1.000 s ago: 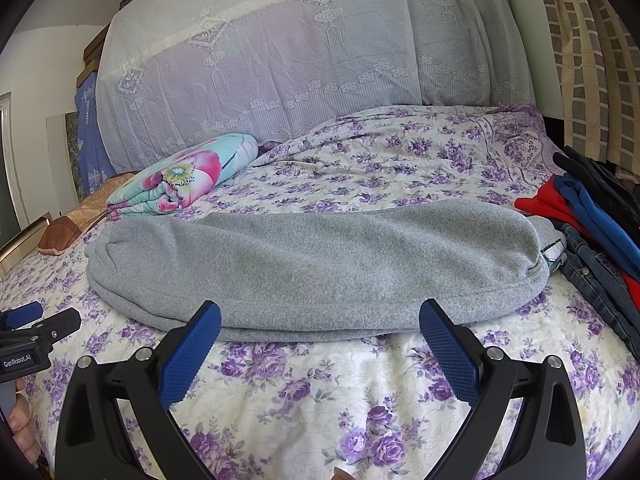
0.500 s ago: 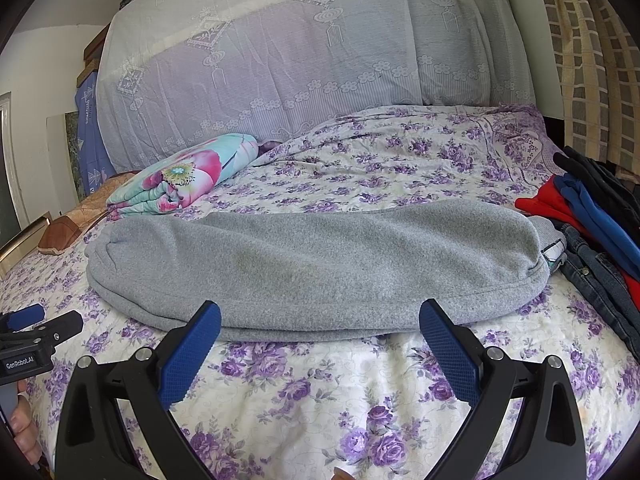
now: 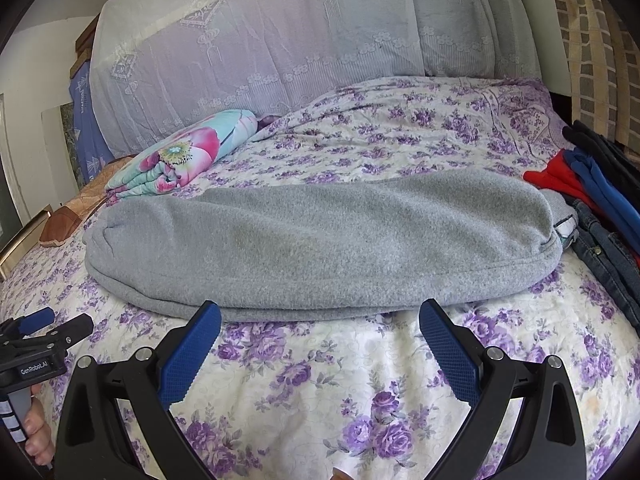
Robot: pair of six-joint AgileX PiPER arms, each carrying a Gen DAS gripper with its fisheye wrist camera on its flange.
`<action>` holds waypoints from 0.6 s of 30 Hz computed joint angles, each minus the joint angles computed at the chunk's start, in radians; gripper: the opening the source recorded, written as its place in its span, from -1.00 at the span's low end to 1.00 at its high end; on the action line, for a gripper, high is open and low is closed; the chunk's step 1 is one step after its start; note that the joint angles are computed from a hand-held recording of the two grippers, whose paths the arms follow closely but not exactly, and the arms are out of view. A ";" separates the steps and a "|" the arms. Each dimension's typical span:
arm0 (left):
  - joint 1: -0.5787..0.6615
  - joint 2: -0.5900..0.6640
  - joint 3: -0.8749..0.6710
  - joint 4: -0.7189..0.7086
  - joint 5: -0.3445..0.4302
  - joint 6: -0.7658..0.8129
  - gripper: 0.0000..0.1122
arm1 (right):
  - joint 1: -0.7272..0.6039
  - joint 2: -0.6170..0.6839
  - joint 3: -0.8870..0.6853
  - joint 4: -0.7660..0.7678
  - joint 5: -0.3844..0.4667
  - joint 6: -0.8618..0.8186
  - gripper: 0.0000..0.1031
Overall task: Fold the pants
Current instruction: 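Move the left tool toward the cuff end of the grey sweatpants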
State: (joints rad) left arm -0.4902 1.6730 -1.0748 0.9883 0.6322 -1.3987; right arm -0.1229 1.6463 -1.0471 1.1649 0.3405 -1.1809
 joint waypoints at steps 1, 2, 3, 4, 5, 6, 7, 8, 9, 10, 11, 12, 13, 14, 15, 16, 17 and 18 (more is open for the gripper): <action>0.007 0.009 -0.006 -0.013 -0.004 0.015 0.76 | -0.006 0.009 -0.008 -0.026 0.017 0.031 0.93; 0.015 0.021 -0.017 -0.030 -0.009 0.035 0.76 | -0.011 0.015 -0.014 -0.054 0.030 0.064 0.93; 0.022 0.030 -0.023 -0.040 -0.015 0.048 0.76 | -0.014 0.019 -0.022 -0.079 0.040 0.093 0.93; 0.029 0.041 -0.032 -0.049 -0.022 0.064 0.76 | -0.017 0.024 -0.032 -0.110 0.052 0.125 0.93; 0.036 0.055 -0.046 -0.065 -0.026 0.090 0.76 | -0.018 0.030 -0.045 -0.147 0.064 0.163 0.93; 0.043 0.068 -0.057 -0.083 -0.033 0.118 0.76 | -0.019 0.038 -0.059 -0.183 0.082 0.197 0.93; 0.054 0.081 -0.073 -0.112 -0.044 0.158 0.76 | -0.020 0.051 -0.086 -0.233 0.106 0.242 0.93; 0.064 0.093 -0.091 -0.145 -0.053 0.200 0.76 | -0.019 0.067 -0.119 -0.284 0.132 0.290 0.93; 0.075 0.101 -0.104 -0.174 -0.067 0.237 0.76 | -0.019 0.075 -0.138 -0.309 0.154 0.308 0.93; 0.087 0.107 -0.117 -0.199 -0.083 0.267 0.76 | -0.019 0.087 -0.165 -0.334 0.177 0.326 0.93; 0.095 0.113 -0.131 -0.215 -0.093 0.287 0.76 | -0.019 0.099 -0.192 -0.353 0.202 0.340 0.93; 0.102 0.121 -0.151 -0.233 -0.093 0.309 0.76 | -0.016 0.107 -0.212 -0.373 0.218 0.355 0.93; 0.107 0.131 -0.173 -0.245 -0.087 0.327 0.76 | -0.012 0.115 -0.234 -0.392 0.235 0.368 0.93; 0.111 0.141 -0.198 -0.254 -0.078 0.346 0.76 | -0.007 0.123 -0.260 -0.415 0.249 0.383 0.93; 0.116 0.152 -0.222 -0.262 -0.072 0.367 0.76 | -0.002 0.128 -0.280 -0.433 0.255 0.396 0.93; 0.120 0.160 -0.240 -0.266 -0.068 0.383 0.76 | 0.000 0.130 -0.292 -0.433 0.256 0.396 0.93; 0.126 0.166 -0.251 -0.269 -0.070 0.397 0.76 | -0.002 0.135 -0.306 -0.426 0.264 0.393 0.93; 0.134 0.170 -0.257 -0.277 -0.076 0.409 0.76 | -0.008 0.139 -0.312 -0.410 0.271 0.386 0.93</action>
